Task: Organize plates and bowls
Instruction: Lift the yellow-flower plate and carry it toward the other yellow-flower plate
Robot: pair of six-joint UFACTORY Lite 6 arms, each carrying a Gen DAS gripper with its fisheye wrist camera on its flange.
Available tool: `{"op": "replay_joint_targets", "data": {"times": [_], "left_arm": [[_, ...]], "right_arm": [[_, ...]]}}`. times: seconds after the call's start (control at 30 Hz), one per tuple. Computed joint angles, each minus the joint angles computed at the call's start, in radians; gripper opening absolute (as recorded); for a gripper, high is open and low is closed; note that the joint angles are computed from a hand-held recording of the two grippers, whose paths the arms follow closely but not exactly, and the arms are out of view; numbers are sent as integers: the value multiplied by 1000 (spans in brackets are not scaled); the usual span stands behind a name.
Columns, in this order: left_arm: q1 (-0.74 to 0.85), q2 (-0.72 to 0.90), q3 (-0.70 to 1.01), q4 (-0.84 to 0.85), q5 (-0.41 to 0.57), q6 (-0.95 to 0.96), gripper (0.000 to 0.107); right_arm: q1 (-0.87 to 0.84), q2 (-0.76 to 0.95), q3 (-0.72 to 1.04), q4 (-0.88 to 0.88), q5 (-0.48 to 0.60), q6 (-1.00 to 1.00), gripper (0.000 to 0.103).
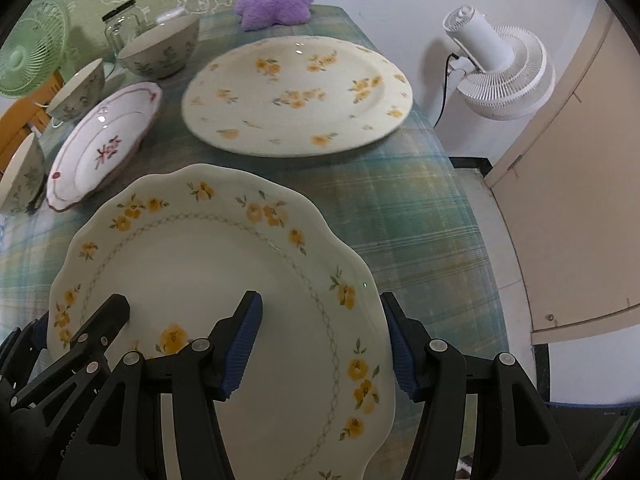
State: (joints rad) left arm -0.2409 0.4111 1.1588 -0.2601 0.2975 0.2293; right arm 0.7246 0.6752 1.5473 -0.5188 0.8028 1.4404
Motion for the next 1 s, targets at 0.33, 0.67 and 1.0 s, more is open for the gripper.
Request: {"op": "replay_joint_targets", "data": {"times": [0.33, 0.67, 1.0], "left_arm": [[-57, 49, 29, 251, -38, -334, 60], [-87, 17, 48, 376, 22, -465, 73], [-65, -51, 131, 246, 56, -285, 90]], "right_arm": [[-63, -21, -75, -2, -126, -78, 63], [-86, -78, -82, 7, -149, -169, 74], [-66, -190, -45, -74, -18, -85, 74]]}}
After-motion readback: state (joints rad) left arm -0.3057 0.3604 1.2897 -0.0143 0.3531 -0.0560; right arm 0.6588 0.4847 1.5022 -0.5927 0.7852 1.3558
